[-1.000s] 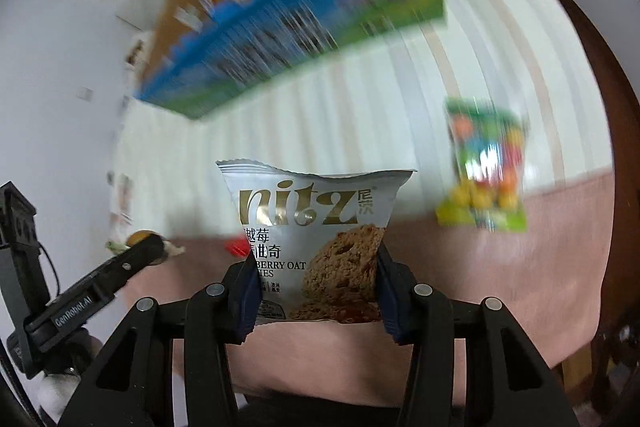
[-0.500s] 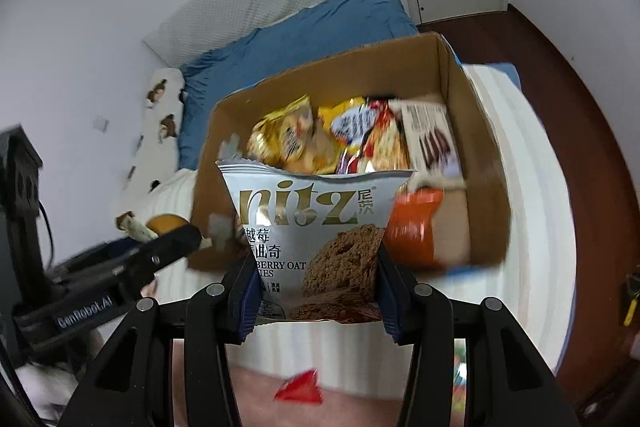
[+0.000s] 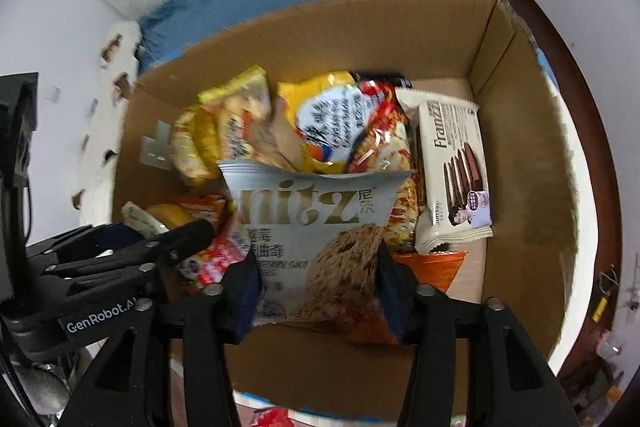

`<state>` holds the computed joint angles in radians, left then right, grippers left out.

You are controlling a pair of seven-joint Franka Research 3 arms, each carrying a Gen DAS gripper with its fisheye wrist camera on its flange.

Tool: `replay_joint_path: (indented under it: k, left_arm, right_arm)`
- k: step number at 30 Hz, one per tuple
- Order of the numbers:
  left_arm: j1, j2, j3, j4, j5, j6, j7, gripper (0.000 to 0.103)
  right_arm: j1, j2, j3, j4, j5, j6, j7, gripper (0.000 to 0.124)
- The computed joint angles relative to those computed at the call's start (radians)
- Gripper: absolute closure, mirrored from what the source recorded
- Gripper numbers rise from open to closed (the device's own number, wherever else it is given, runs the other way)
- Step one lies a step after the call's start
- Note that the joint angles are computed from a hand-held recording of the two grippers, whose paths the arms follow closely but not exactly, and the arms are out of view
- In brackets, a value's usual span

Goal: Organize snacks
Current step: 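Carry both packets into the box and open both tools to drop them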

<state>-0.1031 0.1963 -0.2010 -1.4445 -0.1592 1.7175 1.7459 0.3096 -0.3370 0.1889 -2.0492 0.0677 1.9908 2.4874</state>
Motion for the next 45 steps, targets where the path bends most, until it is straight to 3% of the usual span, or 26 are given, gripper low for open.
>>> replay_joint_path:
  k: [2, 3, 5, 6, 7, 15, 20, 27, 28, 45]
  left_arm:
    - [0.004, 0.025, 0.004, 0.016, -0.002, -0.009, -0.018, 0.042]
    - [0.008, 0.031, 0.005, 0.020, -0.005, -0.011, -0.021, 0.040]
    - [0.016, 0.027, 0.006, 0.008, -0.013, 0.004, -0.016, 0.026]
    - [0.017, 0.022, 0.006, 0.001, -0.008, 0.014, -0.011, 0.011]
    - [0.018, 0.017, 0.006, -0.006, -0.003, 0.023, -0.009, 0.009]
    - [0.028, -0.021, 0.009, -0.033, -0.022, 0.038, 0.012, 0.009]
    - [0.027, -0.117, 0.021, -0.115, -0.030, 0.092, 0.026, 0.009]
    - [0.018, -0.260, 0.048, -0.241, -0.059, 0.211, 0.068, 0.009]
    - [0.016, -0.267, 0.053, -0.230, -0.055, 0.183, 0.062, 0.009]
    - [-0.050, -0.582, 0.144, -0.455, -0.147, 0.281, 0.135, 0.009]
  right_arm:
    - [-0.006, 0.013, -0.006, 0.004, -0.009, -0.024, -0.005, 0.023]
    - [-0.007, 0.010, -0.011, -0.006, -0.006, -0.017, -0.012, 0.023]
    - [-0.009, 0.008, -0.014, -0.009, -0.006, -0.030, -0.021, 0.023]
    - [-0.010, 0.007, -0.013, -0.009, -0.011, -0.040, -0.025, 0.023]
    - [-0.011, 0.005, -0.011, -0.009, -0.017, -0.046, -0.024, 0.023]
    - [-0.020, -0.037, -0.002, -0.054, -0.030, -0.048, -0.003, 0.023]
    - [-0.027, -0.106, 0.022, -0.084, -0.061, -0.031, 0.030, 0.023]
    - [-0.027, -0.175, 0.075, -0.068, -0.114, -0.068, 0.064, 0.023]
    - [-0.026, -0.192, 0.082, -0.071, -0.118, -0.066, 0.072, 0.023]
    - [-0.023, -0.324, 0.210, 0.028, -0.199, -0.191, 0.123, 0.023]
